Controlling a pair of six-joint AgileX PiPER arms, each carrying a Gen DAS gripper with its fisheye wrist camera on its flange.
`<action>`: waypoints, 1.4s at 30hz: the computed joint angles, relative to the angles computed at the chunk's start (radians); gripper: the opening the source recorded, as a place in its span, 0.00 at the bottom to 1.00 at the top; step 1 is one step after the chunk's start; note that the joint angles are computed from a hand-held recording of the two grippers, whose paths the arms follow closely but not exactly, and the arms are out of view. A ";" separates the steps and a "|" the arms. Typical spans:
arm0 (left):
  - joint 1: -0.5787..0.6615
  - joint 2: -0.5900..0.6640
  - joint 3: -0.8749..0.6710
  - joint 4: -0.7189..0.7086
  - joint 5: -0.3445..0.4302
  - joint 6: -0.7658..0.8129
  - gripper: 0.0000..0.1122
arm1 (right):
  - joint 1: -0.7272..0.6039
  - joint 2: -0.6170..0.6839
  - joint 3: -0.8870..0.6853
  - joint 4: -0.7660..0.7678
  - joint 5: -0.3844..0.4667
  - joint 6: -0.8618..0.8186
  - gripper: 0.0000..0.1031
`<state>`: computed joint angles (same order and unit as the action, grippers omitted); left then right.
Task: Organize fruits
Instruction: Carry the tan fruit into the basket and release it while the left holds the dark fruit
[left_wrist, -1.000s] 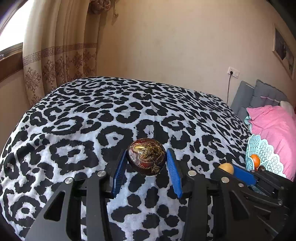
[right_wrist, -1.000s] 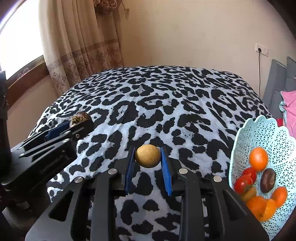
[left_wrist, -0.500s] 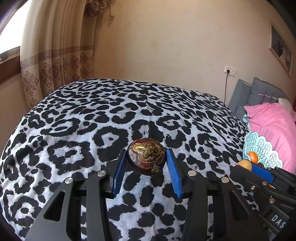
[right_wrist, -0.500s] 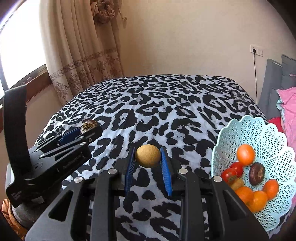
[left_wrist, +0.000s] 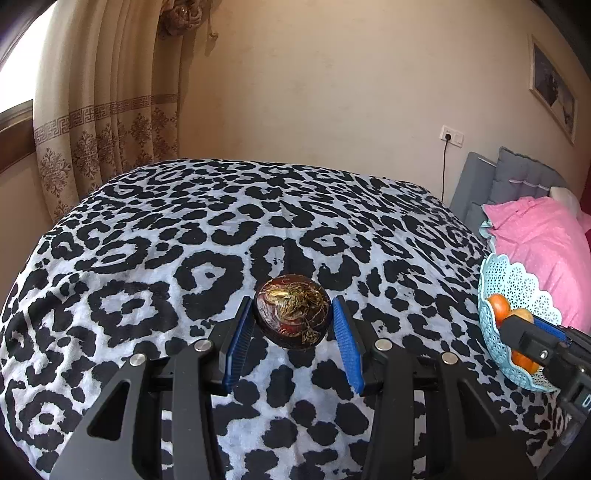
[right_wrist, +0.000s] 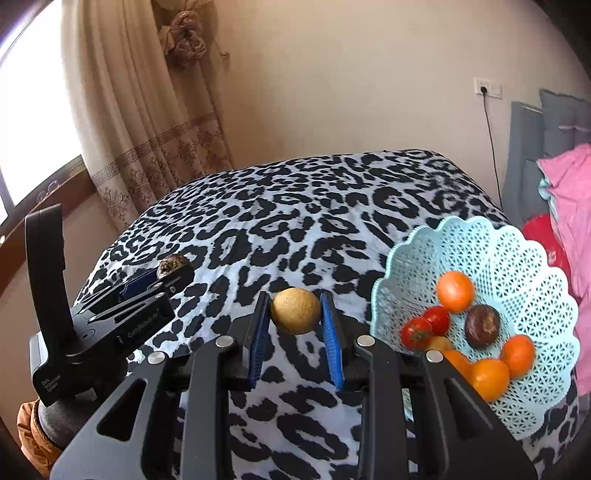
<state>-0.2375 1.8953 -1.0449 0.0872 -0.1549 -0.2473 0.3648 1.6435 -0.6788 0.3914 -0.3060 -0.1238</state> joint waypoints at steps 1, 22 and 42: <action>-0.002 0.000 0.000 -0.004 0.000 0.005 0.39 | -0.008 -0.008 0.011 -0.006 -0.004 0.010 0.28; -0.033 0.004 0.010 -0.063 -0.009 0.089 0.39 | -0.218 -0.125 0.178 -0.317 -0.056 0.348 0.28; -0.053 0.010 0.012 -0.119 -0.010 0.157 0.39 | -0.439 -0.097 0.171 -0.770 -0.064 0.789 0.28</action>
